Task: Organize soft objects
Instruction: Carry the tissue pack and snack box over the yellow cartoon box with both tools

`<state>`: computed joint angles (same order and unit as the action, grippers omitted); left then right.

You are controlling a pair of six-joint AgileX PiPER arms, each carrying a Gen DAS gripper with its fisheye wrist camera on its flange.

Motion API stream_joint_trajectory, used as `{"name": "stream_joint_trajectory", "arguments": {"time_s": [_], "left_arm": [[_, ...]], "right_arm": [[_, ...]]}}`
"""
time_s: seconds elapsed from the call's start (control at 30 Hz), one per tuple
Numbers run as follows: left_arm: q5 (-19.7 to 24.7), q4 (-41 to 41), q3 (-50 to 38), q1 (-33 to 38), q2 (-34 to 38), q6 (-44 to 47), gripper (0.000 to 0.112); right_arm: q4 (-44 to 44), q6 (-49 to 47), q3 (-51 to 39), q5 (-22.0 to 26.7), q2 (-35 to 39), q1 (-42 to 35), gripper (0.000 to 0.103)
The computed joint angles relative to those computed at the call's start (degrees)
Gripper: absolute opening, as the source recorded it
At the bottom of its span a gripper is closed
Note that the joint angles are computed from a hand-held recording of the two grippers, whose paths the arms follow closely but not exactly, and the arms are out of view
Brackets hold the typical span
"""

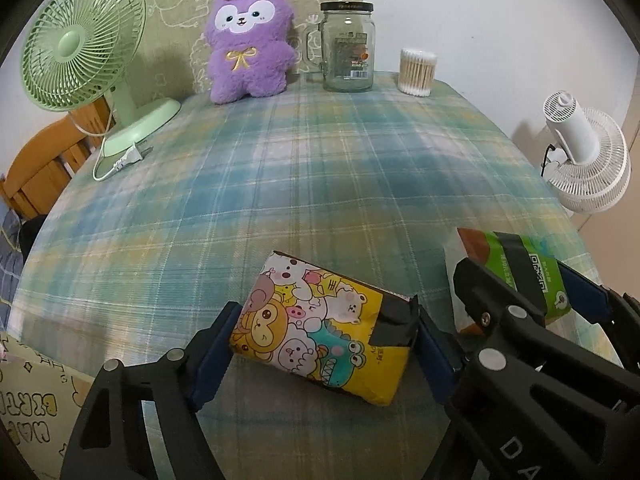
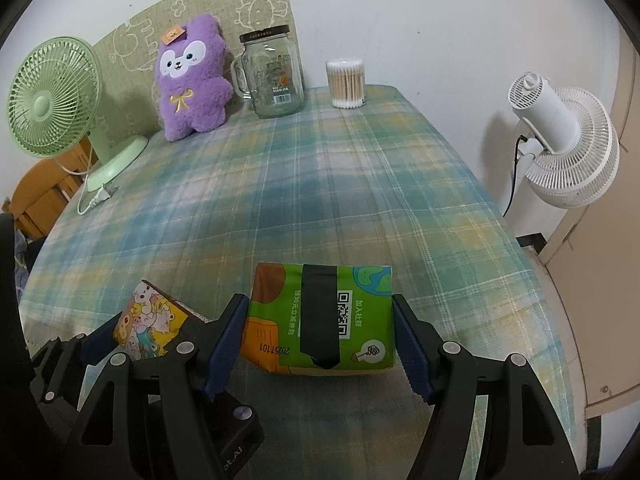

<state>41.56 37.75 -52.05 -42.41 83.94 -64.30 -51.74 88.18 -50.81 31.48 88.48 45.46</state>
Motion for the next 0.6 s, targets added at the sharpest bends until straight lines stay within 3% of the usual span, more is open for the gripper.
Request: {"name": "stream_joint_trajectory", "arguments": {"time_s": [0.6], "left_arm": [[5.7, 3.8, 2.0, -7.8, -6.2, -6.1, 0.082]], "right_arm": [[-2.6, 5.7, 4.1, 8.1, -7.8, 7.2, 0.073]]}}
